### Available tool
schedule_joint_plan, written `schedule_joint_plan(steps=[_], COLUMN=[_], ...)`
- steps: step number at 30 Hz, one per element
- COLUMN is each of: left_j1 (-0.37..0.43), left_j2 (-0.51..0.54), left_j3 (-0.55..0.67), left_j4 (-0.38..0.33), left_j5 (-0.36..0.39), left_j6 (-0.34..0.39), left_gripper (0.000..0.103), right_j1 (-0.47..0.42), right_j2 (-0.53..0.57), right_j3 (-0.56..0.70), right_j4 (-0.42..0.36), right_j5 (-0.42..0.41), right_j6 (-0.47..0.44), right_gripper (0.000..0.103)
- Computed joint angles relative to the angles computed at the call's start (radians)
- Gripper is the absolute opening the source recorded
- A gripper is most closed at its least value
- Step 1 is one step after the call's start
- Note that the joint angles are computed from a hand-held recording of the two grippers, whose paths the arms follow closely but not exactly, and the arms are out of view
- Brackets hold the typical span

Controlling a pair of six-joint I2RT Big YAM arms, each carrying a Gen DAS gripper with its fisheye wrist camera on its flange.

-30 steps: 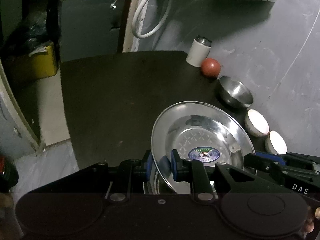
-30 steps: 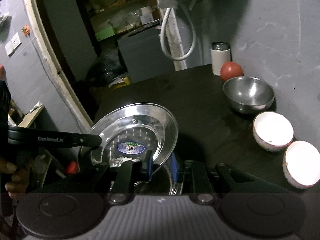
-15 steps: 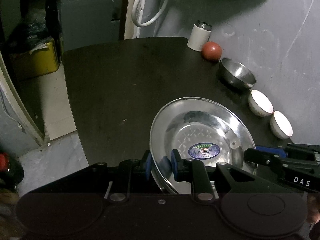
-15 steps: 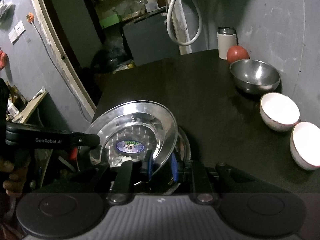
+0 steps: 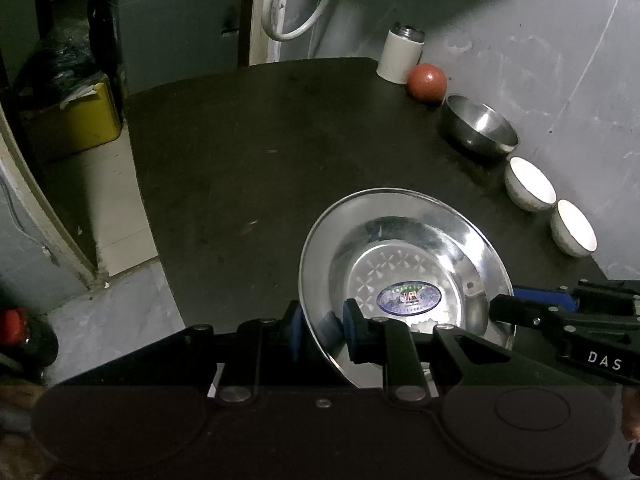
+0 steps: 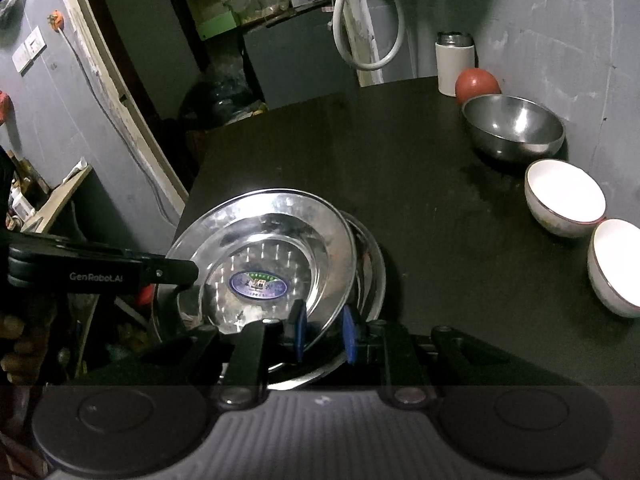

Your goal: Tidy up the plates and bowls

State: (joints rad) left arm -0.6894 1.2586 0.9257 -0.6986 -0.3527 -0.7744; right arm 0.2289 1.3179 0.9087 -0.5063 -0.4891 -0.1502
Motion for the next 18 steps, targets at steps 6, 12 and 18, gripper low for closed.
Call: schedule_joint_plan(steps=[6,12,18], left_j1=[0.001,-0.005,-0.002], left_j2=[0.021,0.043,0.053], left_j3=[0.009,0.019,0.023], left_j4=[0.002,-0.002,-0.003], left_j5=[0.004,-0.001,0.000], left_j6=[0.000,0.008,0.008], left_gripper=[0.024,0.026,0.027], right_j1=[0.005,0.006,0.008], right_j2=[0.008,0.008,0.011], right_j3=[0.013,0.011,0.013], right_j4=[-0.013,-0.012,-0.010], right_j5=[0.010,0.017,0.021], right_j6=[-0.004,0.004,0.003], right_gripper=[0.022,0.022,0.022])
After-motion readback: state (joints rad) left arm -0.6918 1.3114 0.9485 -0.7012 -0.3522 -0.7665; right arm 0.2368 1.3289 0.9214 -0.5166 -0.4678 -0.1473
